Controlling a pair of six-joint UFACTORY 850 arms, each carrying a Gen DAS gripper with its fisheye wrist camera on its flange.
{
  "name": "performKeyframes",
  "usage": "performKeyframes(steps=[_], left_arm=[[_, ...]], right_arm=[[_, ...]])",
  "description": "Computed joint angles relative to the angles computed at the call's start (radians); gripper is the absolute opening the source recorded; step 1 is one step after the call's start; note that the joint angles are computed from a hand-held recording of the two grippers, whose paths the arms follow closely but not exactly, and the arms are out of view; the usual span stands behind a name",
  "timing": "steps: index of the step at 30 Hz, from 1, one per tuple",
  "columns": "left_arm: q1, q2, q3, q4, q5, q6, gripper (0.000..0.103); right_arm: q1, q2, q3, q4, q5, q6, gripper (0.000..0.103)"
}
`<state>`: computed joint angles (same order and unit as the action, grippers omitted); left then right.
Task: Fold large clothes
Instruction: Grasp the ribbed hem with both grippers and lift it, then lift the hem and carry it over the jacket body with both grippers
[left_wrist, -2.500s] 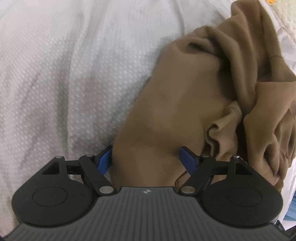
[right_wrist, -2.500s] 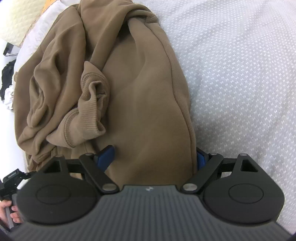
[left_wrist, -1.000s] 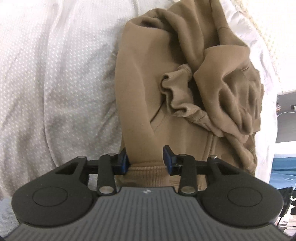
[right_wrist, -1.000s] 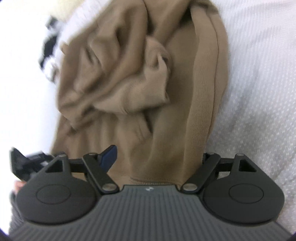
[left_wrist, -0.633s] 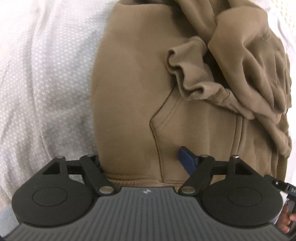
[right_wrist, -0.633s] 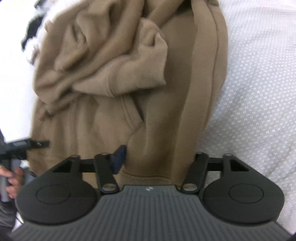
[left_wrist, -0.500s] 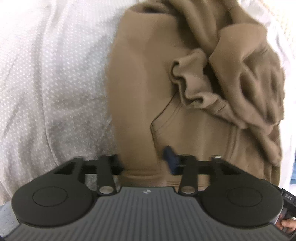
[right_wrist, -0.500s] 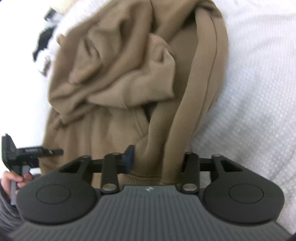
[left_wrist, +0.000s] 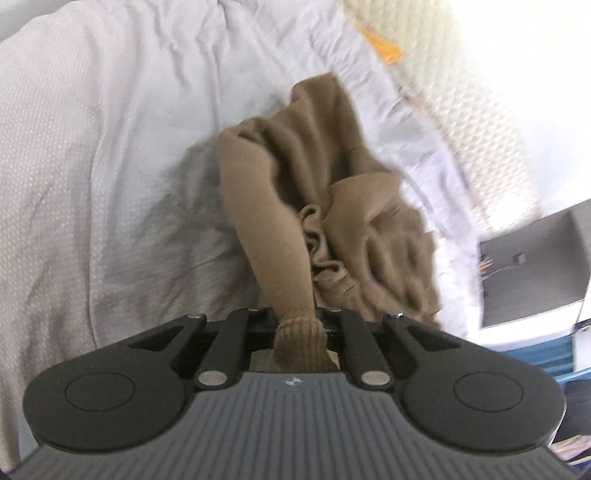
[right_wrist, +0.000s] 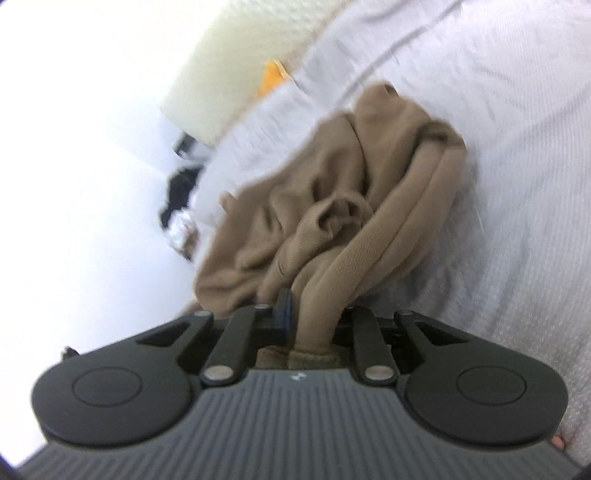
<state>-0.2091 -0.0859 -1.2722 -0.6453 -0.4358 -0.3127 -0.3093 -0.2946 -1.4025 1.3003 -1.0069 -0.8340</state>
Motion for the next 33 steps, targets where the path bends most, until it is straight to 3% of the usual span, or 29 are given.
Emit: performKeyframes(steps=[1,7,13,18,20,27,33], left_arm=[[0.003,0.014,0.007,-0.005,0.005,0.015,0.01],[0.008,0.125,0.093,-0.111,0.001,0.094,0.01],[-0.007,0.294,0.235,-0.195,-0.003,0.147,0.01],[-0.029,0.368,0.301,-0.295,0.055,0.212,0.01],[-0.05,0.333,0.277,-0.279,0.082,0.196,0.01],[0.006,0.128,0.103,-0.524,0.066,0.327,0.011],[0.022,-0.132,-0.216,-0.335,0.084,0.065,0.011]], right_arm=[[-0.013,0.016,0.01,0.035,-0.012,-0.028,0.009],[-0.05,0.099,0.062,0.053,-0.058,-0.055,0.009],[-0.113,0.222,0.203,0.135,-0.106,-0.076,0.009],[-0.144,0.285,0.261,0.166,-0.109,-0.035,0.01],[-0.133,0.271,0.244,0.156,-0.082,0.004,0.01],[-0.064,0.121,0.082,0.125,0.022,0.222,0.01],[0.022,-0.032,-0.127,0.099,0.176,0.378,0.01]])
